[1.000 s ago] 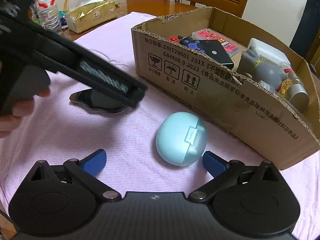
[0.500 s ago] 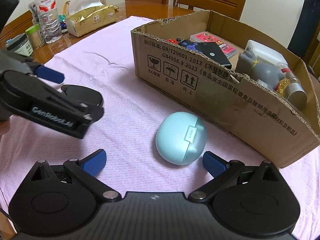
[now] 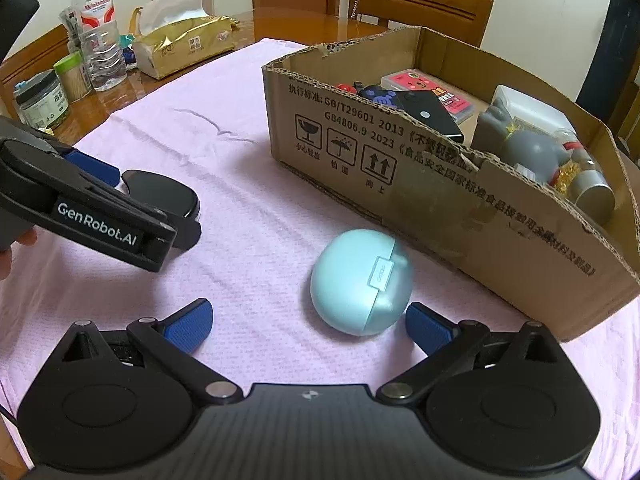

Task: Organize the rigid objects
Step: 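Grasp the black oval case with the left tool while the right tool grasps the light-blue egg case, then carry the oval case and egg case into the box and open both tools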

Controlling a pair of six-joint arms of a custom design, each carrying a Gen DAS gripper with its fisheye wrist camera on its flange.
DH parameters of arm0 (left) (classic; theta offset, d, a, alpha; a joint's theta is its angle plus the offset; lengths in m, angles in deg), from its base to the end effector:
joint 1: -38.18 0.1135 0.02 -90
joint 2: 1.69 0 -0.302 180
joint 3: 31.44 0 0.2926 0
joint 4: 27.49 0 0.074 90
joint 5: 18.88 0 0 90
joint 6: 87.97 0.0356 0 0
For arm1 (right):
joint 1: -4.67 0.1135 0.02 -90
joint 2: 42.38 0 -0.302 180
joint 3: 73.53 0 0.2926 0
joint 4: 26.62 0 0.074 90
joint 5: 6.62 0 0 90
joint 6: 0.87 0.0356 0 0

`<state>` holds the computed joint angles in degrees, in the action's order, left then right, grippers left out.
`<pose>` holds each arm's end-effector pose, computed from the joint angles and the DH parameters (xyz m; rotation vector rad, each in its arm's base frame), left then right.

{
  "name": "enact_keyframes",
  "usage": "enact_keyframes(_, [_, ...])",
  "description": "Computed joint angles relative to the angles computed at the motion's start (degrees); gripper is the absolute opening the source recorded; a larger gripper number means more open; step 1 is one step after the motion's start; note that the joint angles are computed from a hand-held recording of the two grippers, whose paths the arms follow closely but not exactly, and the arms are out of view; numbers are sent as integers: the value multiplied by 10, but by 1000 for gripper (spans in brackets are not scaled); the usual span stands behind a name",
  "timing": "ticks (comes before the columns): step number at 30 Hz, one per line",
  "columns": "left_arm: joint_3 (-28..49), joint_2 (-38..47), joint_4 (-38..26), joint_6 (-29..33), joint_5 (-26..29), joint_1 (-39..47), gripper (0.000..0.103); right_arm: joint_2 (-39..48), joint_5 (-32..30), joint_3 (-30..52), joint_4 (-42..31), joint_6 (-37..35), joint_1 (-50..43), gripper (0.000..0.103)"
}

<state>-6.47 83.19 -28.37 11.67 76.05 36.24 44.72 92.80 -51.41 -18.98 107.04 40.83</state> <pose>0.1930 -0.0096 0.0656 0.2943 2.6103 -0.0669 0.1547 0.1058 0.0581 -0.3446 2.5348 0.1529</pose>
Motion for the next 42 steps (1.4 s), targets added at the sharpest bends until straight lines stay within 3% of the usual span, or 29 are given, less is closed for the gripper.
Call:
enact_keyframes(6, [6,5,-5,14,11,9,98,15,-4,14,5,-10,-24,100])
enact_keyframes(14, [9,11,-2,21,12,12,98,-13,19,11,-15,13,-32,67])
enact_keyframes(22, [22,12,-27,4,0,0,97,-5,31,21,-24,27,-30,66])
enact_keyframes(27, [19,7,-24,13,6,3,91,-11,30,23,-34,26,-29,59])
enact_keyframes(37, [30,7,-41,7,13,7,89,-7,34,34,-49,11,-26,58])
enact_keyframes(42, [34,2,-59,33,27,18,89,-23,25,37,-73,2,-30,58])
